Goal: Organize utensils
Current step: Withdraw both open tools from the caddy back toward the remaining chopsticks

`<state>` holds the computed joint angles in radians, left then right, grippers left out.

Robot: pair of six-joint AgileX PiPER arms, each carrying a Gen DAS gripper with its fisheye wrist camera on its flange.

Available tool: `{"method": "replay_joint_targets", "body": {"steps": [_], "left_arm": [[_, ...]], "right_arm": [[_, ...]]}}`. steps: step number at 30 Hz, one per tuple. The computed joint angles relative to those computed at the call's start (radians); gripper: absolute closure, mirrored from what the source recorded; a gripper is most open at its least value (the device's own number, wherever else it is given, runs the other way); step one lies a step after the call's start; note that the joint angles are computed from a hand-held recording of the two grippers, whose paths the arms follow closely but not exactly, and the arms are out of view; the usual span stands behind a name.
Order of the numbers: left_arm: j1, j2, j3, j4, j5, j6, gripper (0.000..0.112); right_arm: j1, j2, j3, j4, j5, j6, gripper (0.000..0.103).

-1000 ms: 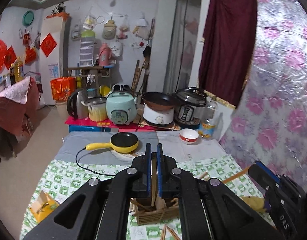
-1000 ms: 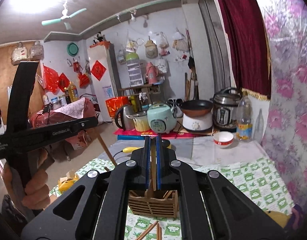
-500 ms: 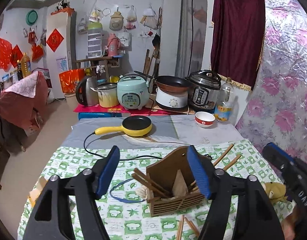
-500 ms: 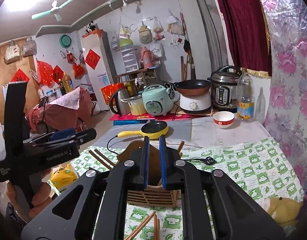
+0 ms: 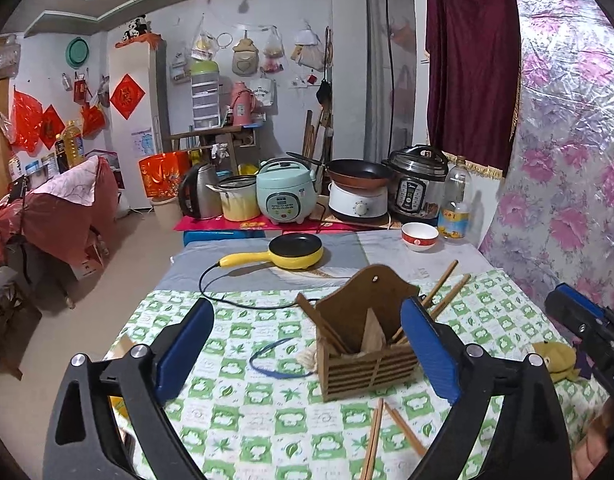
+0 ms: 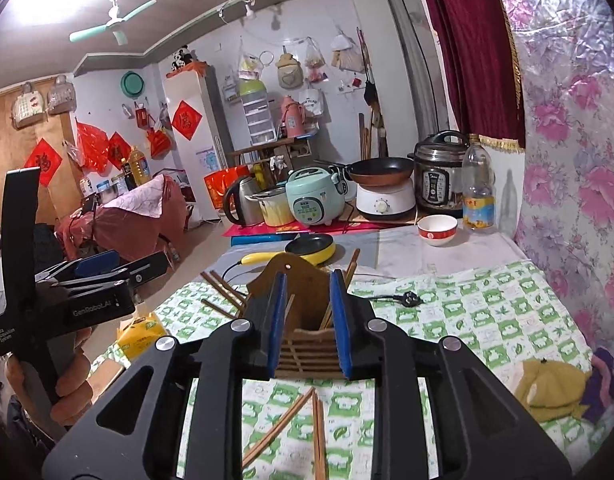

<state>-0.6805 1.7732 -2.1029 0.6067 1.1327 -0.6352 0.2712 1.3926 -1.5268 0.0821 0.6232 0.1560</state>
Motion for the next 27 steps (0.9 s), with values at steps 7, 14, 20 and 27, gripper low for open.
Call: {"method": "replay_joint_targets", "body": {"steps": [7,14,20,27], "left_arm": [[-0.055,-0.151,0.226,0.078,0.0,-0.117,0.015],[-0.096,-0.283,0.451,0.104,0.006,-0.236,0.015],[-0.133,-0.365,0.646,0.108,-0.006,-0.327,0.015],[-0.157,-0.402,0.832,0.089,-0.04,-0.403,0.015]], "right_arm": [[0.077,-0.131,0.114,-0.149,0.012,0.11,0.066],[0.151,-0.244,0.23,-0.275,0.031,0.226,0.053],[0.192,-0.332,0.367,-0.356,0.043,0.323,0.046],[0.171,-0.365,0.484,-0.32,0.053,0.317,0.045]]}}
